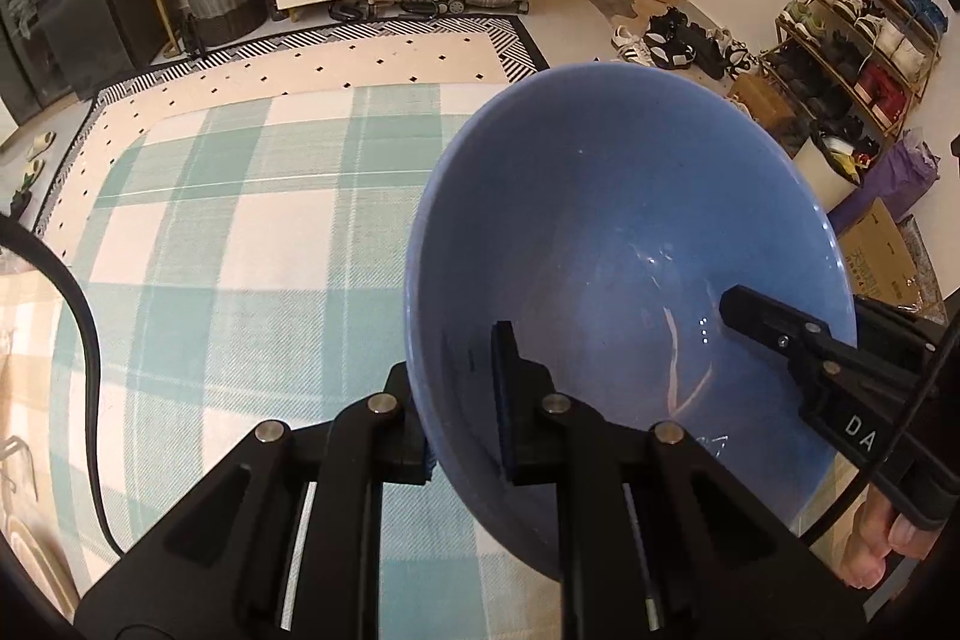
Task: Organize plates and bowls
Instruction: 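Lift the nested blue bowls and carry them toward the cream plate stack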
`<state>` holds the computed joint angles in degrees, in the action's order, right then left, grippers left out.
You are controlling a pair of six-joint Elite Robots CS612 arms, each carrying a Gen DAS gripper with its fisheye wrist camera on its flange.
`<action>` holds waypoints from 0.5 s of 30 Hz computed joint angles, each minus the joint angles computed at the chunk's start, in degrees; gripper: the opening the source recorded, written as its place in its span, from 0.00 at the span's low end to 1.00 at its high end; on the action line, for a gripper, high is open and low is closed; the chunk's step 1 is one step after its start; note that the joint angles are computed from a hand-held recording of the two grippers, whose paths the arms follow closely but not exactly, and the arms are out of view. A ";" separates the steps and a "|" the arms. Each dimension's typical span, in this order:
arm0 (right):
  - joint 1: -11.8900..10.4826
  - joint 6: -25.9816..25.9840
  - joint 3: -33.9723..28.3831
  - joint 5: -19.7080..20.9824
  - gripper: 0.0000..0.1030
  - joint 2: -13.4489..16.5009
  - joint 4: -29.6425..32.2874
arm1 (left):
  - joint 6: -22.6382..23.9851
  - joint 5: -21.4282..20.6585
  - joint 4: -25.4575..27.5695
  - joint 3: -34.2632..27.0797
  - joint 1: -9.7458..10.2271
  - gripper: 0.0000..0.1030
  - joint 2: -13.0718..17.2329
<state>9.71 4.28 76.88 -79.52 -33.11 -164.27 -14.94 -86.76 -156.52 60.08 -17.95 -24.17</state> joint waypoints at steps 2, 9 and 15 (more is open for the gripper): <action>0.36 -0.23 1.21 -0.15 0.18 -0.70 -1.03 | -0.07 0.39 -2.09 2.70 0.03 0.11 -1.36; 1.83 -1.38 5.54 -1.68 0.18 -3.44 -4.64 | -0.94 1.27 -8.60 11.39 0.22 0.11 -6.06; 2.69 -0.97 8.54 -2.07 0.18 -5.54 -6.71 | -1.08 2.23 -12.75 17.70 0.11 0.11 -9.85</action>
